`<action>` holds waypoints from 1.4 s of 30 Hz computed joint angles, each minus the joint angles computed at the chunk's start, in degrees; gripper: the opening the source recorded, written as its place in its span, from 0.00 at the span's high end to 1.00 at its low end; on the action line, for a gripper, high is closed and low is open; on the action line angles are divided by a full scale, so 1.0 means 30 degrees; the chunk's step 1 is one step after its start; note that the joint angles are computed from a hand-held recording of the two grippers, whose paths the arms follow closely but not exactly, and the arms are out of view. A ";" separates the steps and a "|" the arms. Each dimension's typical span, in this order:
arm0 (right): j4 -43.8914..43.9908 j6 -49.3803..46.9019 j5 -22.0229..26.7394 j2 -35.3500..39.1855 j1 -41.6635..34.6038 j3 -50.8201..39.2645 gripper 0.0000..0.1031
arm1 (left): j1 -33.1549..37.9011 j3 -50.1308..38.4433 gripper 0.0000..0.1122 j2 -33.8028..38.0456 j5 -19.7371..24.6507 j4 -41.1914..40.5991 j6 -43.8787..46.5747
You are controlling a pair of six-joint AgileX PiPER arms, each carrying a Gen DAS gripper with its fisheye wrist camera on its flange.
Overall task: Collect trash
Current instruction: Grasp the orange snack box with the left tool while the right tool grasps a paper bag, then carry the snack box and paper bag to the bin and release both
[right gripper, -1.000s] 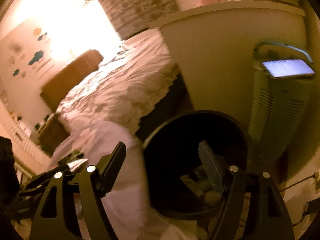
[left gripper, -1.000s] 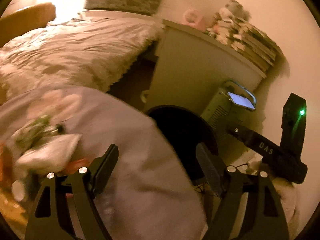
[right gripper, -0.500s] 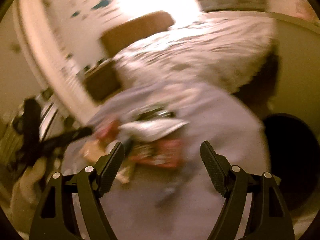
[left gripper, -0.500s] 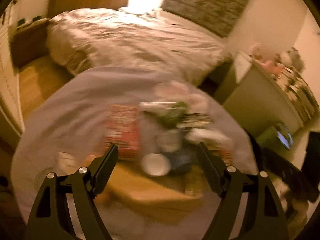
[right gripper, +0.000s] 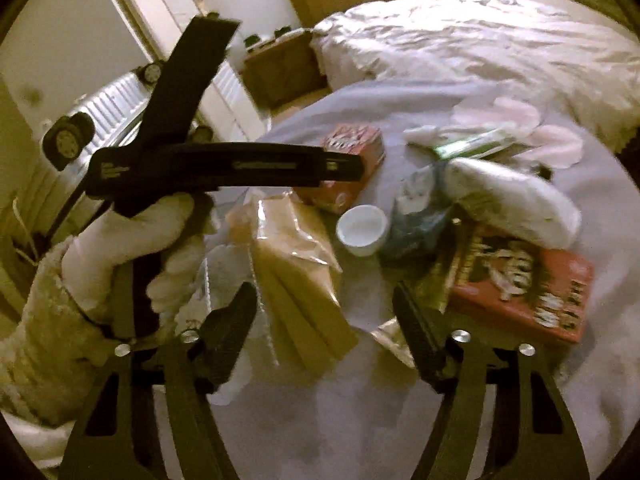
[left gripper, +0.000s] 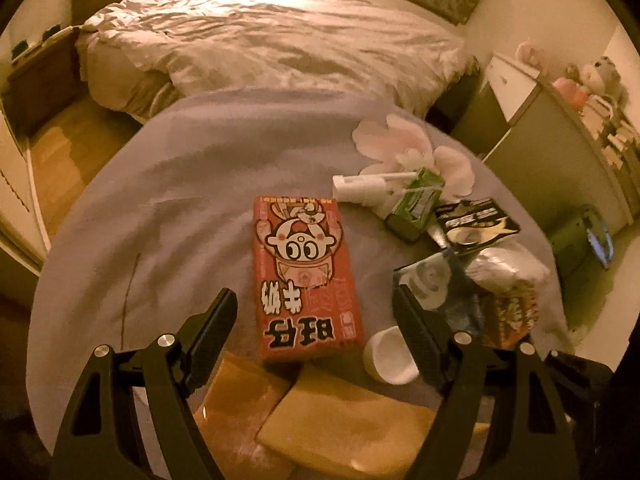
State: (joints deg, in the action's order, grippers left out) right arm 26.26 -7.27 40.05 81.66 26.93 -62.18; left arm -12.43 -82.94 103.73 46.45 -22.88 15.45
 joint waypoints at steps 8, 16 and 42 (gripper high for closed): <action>0.0578 -0.0422 -0.0269 0.1120 0.0767 -0.0387 0.71 | 0.0219 -0.0733 0.52 0.0643 0.0729 0.0011 0.0159; 0.1210 -0.1140 -0.0802 -0.0770 0.0158 0.0771 0.87 | 0.1046 0.1015 0.52 -0.1106 -0.0762 -0.2090 0.1471; 1.0590 -1.1031 0.8550 -0.9186 -2.4036 0.2680 0.88 | -0.7327 -0.1059 0.52 -0.3922 -0.3112 0.0246 -0.2994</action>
State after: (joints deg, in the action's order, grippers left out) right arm 58.03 -40.36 65.71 54.10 -45.18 -54.14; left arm -34.41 -86.12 91.97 37.11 -22.14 6.47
